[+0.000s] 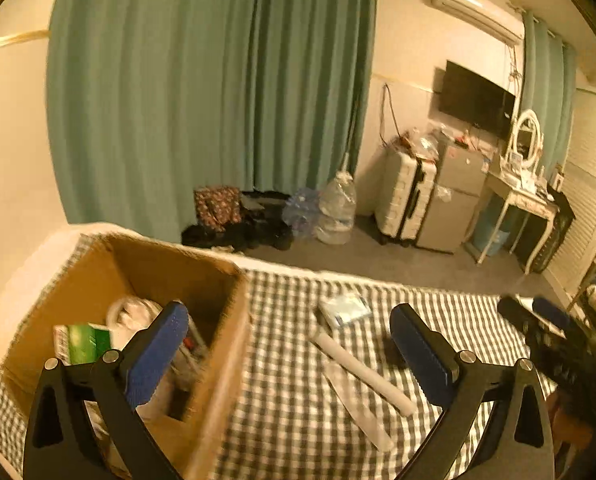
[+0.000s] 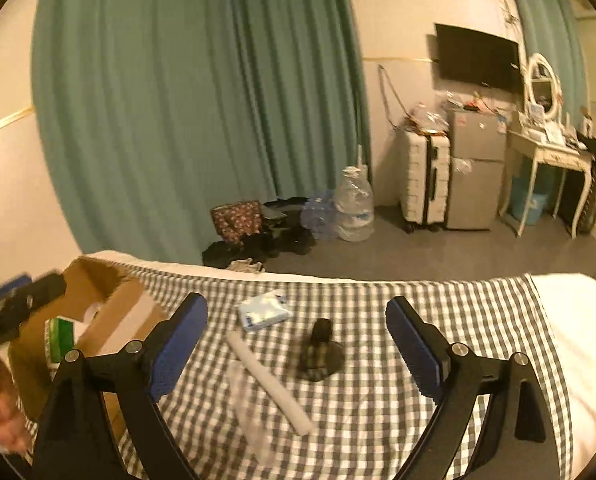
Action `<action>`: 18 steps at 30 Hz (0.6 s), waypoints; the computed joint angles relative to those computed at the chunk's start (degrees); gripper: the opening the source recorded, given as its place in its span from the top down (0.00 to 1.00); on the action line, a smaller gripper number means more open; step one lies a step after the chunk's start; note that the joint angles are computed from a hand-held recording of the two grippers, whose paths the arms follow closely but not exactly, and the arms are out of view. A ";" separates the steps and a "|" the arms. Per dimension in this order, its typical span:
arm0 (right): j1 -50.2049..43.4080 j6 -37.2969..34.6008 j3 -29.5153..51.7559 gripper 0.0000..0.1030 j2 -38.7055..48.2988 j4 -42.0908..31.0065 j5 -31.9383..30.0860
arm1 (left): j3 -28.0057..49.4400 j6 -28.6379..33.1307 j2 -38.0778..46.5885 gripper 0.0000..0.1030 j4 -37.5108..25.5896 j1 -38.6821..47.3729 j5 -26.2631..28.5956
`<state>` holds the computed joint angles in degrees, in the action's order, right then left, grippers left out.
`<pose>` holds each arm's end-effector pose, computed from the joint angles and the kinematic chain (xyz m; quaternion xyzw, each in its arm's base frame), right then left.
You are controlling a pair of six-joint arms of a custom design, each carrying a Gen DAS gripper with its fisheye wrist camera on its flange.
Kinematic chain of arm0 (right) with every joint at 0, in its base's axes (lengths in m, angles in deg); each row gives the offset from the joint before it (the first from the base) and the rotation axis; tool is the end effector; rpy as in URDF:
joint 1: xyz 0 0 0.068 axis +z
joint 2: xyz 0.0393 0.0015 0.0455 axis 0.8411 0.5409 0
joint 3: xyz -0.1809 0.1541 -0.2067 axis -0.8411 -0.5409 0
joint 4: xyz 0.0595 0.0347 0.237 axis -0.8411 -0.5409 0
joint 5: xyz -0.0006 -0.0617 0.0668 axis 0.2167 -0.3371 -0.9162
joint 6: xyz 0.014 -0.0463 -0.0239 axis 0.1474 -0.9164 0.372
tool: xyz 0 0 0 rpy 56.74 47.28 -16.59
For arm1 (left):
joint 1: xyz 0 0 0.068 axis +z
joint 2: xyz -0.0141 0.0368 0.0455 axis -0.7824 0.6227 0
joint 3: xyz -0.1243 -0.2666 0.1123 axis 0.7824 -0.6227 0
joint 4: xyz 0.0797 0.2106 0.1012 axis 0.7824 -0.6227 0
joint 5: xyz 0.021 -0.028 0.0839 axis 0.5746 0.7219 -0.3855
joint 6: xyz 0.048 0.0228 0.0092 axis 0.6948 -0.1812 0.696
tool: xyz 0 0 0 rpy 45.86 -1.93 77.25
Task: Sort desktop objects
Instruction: 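Move both grippers back over the bed toward the comb and sunglasses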
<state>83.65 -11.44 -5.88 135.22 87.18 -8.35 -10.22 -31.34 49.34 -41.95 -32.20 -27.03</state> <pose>0.2511 0.1153 0.1793 -0.0124 0.8632 0.0882 0.4969 0.1959 0.0595 0.2090 -0.0615 0.8768 -0.0125 0.4767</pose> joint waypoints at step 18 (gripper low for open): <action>-7.01 -2.03 2.78 0.11 9.10 1.29 -4.34 | -10.85 -5.16 24.52 0.00 33.69 -23.10 -18.26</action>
